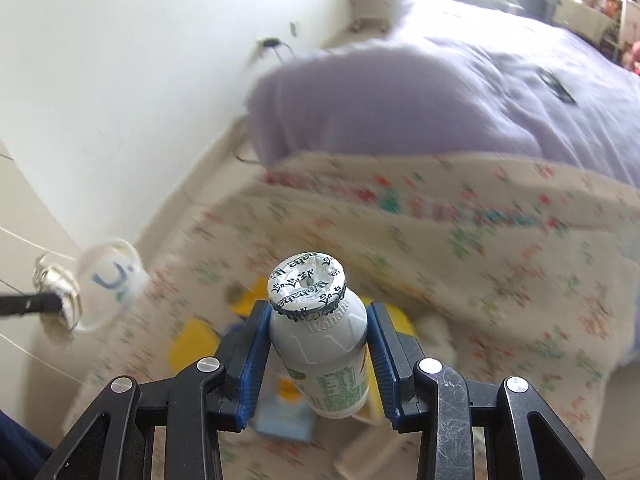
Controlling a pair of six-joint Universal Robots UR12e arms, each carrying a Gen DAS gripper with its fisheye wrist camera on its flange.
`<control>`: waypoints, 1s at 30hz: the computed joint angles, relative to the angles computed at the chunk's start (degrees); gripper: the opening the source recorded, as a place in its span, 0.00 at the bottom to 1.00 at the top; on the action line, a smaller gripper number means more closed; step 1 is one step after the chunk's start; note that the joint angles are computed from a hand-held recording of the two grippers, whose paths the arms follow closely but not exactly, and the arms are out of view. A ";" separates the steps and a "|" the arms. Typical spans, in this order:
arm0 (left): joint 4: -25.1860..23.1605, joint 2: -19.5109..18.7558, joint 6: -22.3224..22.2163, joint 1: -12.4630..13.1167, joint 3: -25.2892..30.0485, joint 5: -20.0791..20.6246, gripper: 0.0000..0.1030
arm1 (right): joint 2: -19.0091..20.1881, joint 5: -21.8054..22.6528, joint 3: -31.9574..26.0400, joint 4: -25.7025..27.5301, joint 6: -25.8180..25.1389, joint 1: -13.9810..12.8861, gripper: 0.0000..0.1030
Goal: Collect trash
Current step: 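Carry tissue and bottle to the white bin and open both tools over it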
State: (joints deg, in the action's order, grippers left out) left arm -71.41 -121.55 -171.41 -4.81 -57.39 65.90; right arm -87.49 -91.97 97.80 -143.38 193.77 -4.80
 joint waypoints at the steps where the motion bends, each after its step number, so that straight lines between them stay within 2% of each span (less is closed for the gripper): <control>1: -0.57 -1.31 -0.57 0.13 1.78 1.73 0.35 | 0.69 1.13 -0.62 -0.50 0.06 0.36 0.41; 6: -6.68 -7.13 -3.93 0.81 8.86 8.92 0.35 | 5.57 5.20 -4.92 -2.43 0.86 2.95 0.41; 9: -10.23 -8.67 -5.65 1.33 10.24 8.70 0.35 | 9.50 8.11 -8.34 -3.87 3.36 4.71 0.41; 12: -11.00 -8.76 -5.48 1.54 10.13 8.23 0.37 | 13.48 10.55 -11.90 -5.01 5.20 6.47 0.41; 14: -9.97 -8.64 -6.66 1.62 9.78 9.04 0.42 | 16.32 12.30 -14.40 -5.83 6.17 7.59 0.41; 15: -10.11 -9.16 -7.64 1.58 10.49 9.66 0.48 | 17.70 12.36 -15.75 -5.75 6.44 8.21 0.41; 17: -11.80 -9.89 -9.43 1.77 11.66 10.37 0.55 | 20.37 13.39 -18.35 -5.12 7.55 9.03 0.41; 19: -12.84 -10.04 -10.43 2.32 12.08 8.31 0.56 | 22.66 14.45 -20.78 -3.76 8.21 9.58 0.41; 22: -10.82 -9.03 -12.07 3.11 10.74 5.91 0.56 | 25.08 13.75 -23.59 -1.42 7.32 10.45 0.41; 30: -5.49 -6.64 -16.40 3.94 7.64 6.48 0.57 | 29.93 11.97 -28.68 5.80 3.51 12.04 0.41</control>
State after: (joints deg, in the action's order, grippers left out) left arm -76.90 -128.19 -187.81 -0.87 -49.76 72.37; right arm -57.56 -80.00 69.12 -137.58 197.28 7.24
